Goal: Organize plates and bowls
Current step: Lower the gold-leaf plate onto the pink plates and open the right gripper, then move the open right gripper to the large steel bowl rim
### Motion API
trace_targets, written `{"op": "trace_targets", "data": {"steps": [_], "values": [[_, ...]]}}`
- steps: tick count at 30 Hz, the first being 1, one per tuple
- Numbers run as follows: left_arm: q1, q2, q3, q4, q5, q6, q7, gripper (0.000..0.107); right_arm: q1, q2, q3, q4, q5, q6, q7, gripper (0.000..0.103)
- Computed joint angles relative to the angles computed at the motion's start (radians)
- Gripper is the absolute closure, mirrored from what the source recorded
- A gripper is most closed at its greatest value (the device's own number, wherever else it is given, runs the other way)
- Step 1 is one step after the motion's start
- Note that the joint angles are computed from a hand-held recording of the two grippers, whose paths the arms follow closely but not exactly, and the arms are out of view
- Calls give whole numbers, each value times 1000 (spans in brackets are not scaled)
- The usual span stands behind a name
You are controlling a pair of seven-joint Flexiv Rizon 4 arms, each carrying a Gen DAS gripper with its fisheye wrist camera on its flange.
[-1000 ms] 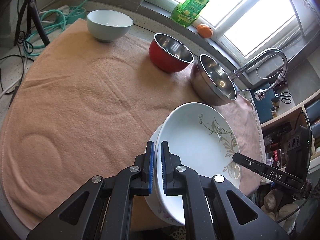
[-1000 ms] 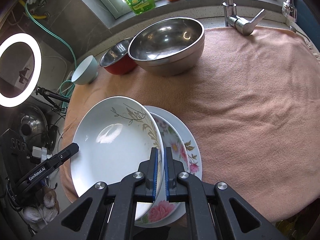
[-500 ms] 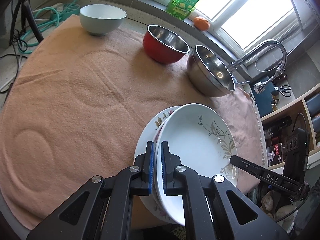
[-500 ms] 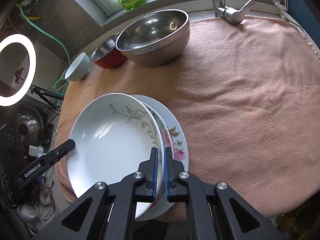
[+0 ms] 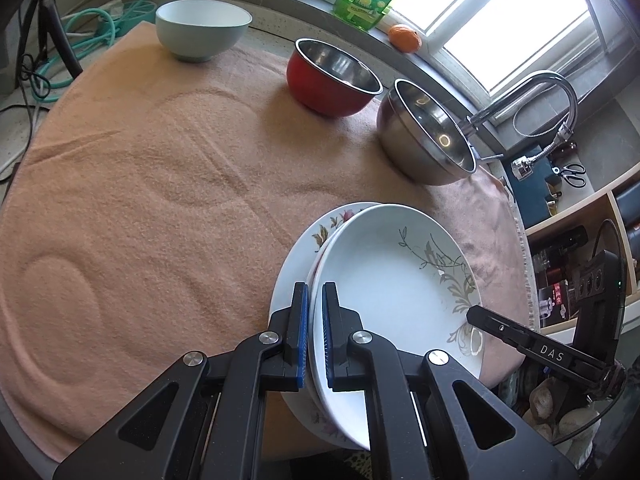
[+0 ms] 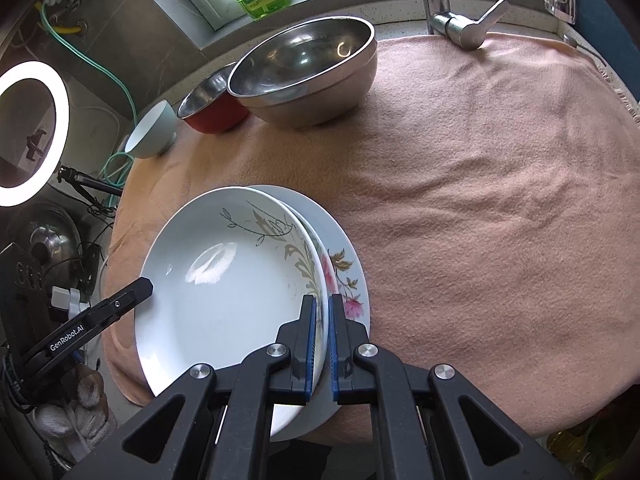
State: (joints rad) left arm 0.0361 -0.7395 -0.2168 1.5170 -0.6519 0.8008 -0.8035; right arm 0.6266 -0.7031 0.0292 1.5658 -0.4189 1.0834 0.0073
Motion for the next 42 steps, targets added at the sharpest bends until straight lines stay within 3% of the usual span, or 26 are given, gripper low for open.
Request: {"op": "trace_targets", "data": {"steps": [27, 42], "values": [[0, 9, -6, 8, 2, 21, 22, 102, -4, -8, 13, -27, 12, -39, -56, 87], [3, 17, -1, 1, -6, 26, 23, 100, 2, 1, 2, -5, 9, -9, -36, 86]]}}
